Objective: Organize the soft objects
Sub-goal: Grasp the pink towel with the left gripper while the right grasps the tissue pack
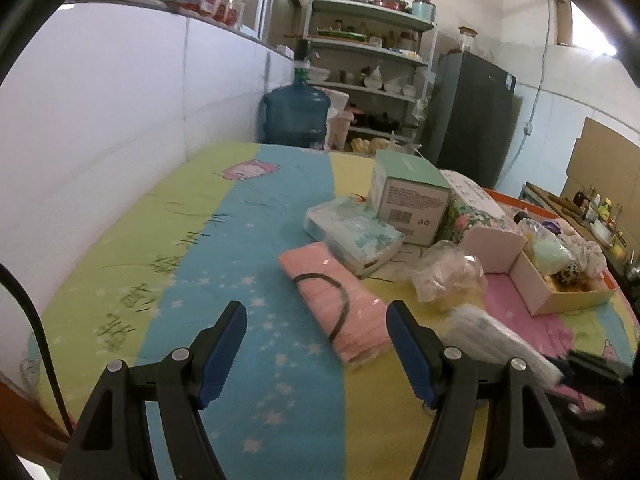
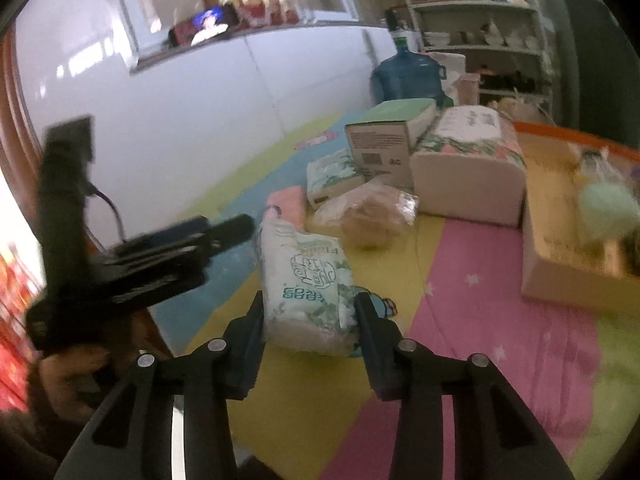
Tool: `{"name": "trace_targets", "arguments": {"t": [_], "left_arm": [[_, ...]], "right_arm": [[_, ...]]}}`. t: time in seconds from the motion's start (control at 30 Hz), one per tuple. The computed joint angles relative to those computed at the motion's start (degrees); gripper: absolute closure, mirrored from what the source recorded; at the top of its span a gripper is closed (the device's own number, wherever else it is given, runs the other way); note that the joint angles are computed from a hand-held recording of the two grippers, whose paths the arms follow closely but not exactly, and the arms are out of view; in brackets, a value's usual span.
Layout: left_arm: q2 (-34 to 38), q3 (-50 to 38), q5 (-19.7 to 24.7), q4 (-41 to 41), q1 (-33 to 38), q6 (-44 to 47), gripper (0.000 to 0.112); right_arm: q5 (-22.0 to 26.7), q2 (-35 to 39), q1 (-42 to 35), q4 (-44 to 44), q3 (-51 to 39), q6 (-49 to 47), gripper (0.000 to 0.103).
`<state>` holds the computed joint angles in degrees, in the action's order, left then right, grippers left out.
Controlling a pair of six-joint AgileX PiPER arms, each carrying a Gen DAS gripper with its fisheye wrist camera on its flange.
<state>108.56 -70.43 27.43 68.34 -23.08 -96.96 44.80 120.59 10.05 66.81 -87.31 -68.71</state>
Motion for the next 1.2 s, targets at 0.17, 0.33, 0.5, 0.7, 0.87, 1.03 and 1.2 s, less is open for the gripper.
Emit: {"name": "trace_targets", "arguments": {"t": [0.17,0.33,0.5,0.7,0.87,1.03,1.2], "left_arm": [[4.91,-6.64,-0.57,-11.81,1.62,11.28,0.04],[6.78,-8.56,-0.41,-13.84,1.97,11.19,0.04],[6.31,-7.68,-3.94,-13.71,2.87,11.42,0.065],[4.81,-4.21,-6.56,-3.86,2.63,-0.19,0.083],[3.45,-2.53,-3.36,2.33,0.19,-6.1,0.085],[0.51,-0.32,-0.31,7.11,-2.5,-10.14,0.086],[-2.72,1.35,1.42,11.74,-4.91,-13.41,0.086]], "right_arm": [[2.1,-2.13,-2.85,5.04,3.82,-3.92,0.06],[4.63,-2.81,-5.41,8.24,5.74,-7.18,0.06],[6.1,-2.24,-6.48,9.54,6.05,-8.36,0.06],[6.78,-1.74,-7.2,10.08,5.97,-8.29,0.06],[7.19,-1.97,-7.89,10.61,6.25,-8.9,0.06],[7.33,-3.07,-8.32,11.56,7.49,-10.04,0.06],[6.66,-4.76,-8.15,11.85,8.47,-10.54,0.06]]}}
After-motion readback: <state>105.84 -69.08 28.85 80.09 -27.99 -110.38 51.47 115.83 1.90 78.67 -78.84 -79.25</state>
